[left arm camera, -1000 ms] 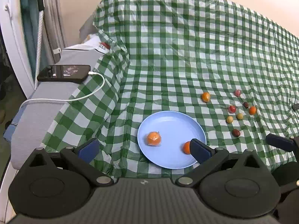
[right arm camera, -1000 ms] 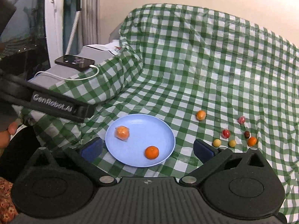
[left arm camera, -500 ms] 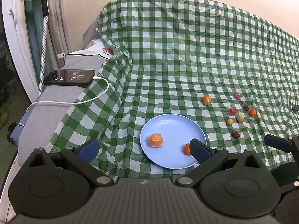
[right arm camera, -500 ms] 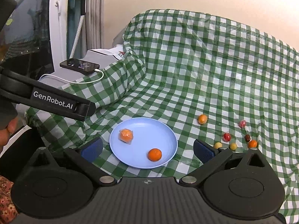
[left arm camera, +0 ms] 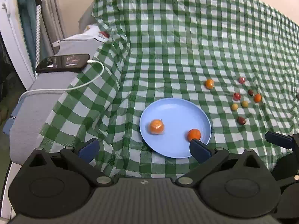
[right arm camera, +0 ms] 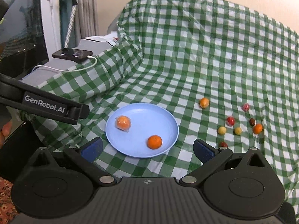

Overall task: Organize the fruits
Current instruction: 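Lift both tools away from the plate toward the fruit cluster, then grasp a red date with the right tool while the left tool grasps a yellow tomato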

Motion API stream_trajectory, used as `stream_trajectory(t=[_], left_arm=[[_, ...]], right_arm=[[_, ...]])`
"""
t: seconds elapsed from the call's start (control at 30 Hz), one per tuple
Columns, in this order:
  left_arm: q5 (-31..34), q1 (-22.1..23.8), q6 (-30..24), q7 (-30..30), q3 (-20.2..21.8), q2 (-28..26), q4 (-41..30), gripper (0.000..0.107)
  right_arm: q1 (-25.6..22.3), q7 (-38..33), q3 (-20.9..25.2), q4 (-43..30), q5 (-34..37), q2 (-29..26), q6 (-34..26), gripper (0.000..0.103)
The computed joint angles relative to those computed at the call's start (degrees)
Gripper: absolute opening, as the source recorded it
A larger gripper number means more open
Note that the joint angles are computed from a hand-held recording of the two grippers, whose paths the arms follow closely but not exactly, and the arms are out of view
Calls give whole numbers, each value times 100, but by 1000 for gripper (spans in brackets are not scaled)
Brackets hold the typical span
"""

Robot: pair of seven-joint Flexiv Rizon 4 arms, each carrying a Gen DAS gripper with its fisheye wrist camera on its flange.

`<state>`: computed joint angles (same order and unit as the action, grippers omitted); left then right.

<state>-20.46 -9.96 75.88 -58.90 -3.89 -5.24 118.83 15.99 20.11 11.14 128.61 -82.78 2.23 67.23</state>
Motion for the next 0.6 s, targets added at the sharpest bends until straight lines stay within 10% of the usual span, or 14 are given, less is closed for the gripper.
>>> stream_trajectory(t=[0.6], left_arm=[[858, -425, -1071, -319, -379, -1229, -1584, 103]], right_arm=[[-1137, 943, -611, 719, -887, 217, 4, 102]])
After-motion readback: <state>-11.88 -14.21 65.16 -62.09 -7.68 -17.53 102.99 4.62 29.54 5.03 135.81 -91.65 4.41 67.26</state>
